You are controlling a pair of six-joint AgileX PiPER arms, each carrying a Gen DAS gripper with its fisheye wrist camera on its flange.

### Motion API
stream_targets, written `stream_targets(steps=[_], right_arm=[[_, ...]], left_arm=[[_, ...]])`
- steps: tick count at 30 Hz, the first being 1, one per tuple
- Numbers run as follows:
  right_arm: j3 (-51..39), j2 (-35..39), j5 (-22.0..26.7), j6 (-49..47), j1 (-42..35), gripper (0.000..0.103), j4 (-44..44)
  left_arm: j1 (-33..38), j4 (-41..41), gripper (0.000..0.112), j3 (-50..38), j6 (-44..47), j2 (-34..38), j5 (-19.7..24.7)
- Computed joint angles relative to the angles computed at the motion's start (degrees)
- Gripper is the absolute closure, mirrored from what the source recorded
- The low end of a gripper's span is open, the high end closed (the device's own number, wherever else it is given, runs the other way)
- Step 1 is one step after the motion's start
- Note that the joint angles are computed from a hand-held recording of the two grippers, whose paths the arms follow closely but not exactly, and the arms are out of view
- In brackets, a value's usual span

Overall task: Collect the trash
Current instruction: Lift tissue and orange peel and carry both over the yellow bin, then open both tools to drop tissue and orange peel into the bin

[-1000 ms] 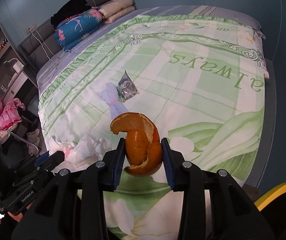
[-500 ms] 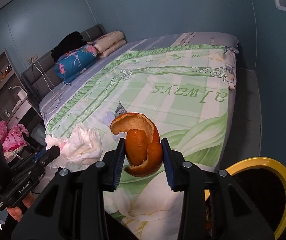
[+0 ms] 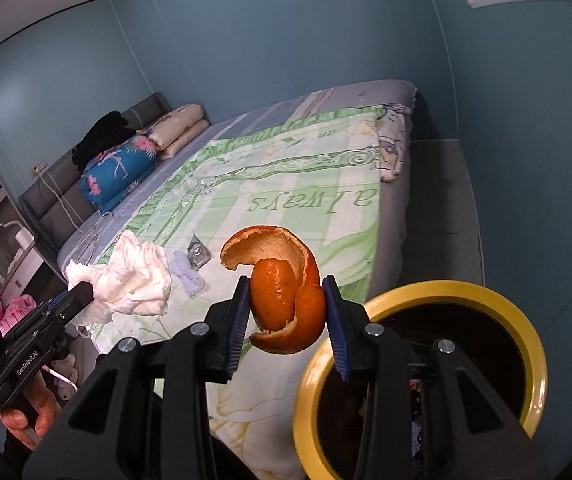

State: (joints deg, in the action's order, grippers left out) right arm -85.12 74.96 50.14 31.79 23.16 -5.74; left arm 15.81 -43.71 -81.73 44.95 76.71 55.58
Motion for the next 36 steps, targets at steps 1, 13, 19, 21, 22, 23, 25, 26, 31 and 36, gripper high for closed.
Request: stream_targets(steps=[1,13,19,21,22,23,25,26,31,36], right_arm=[[1.0,-1.0,0.0,0.2,-0.8,0.068,-0.2],[7.6,-6.4,1.6,-0.3,-9.0,0.068,1.4],[10.2,-7.3,0.7,-1.0,-12.3,0.068,2.6],[10.8,-6.9,0.2,-2.9,-14.4,0.067,4.5],[11.1,-6.8,-0.1,-3.5,-15.2,0.067,5.3],[11.7,-6.8,-0.3,-4.2,-16.2,0.067,6.3],[11.9,-6.1,-0.6,-4.8,-17.0,0.067,7.0],[12.1,-5.9,-0.7,-5.3,-17.6,0.067,7.7],[13.2,-4.3,-1.8,-8.5,-20.0,0.067,11.3],[14.7,-3.3,-2.7,-9.6,-21.2,0.067,13.0]], left_arm=[[-1.5,0.9,0.093,-0.1,-0.8,-0.1,-0.4],[-15.4,8.9,0.093,1.3,-6.8,0.4,-4.9],[-21.3,13.0,0.093,1.7,-9.5,2.0,-6.3],[-22.8,14.0,0.093,1.5,-10.4,3.0,-5.9],[-23.2,14.3,0.093,1.3,-10.6,3.5,-5.6],[-23.8,14.7,0.093,1.3,-10.8,4.1,-5.4],[-25.2,16.2,0.093,1.4,-11.7,5.2,-5.5],[-25.6,16.6,0.093,1.3,-11.9,5.9,-5.4],[-27.7,17.8,0.093,0.8,-13.4,8.6,-4.8],[-29.3,18.8,0.093,1.6,-13.9,10.2,-4.7]])
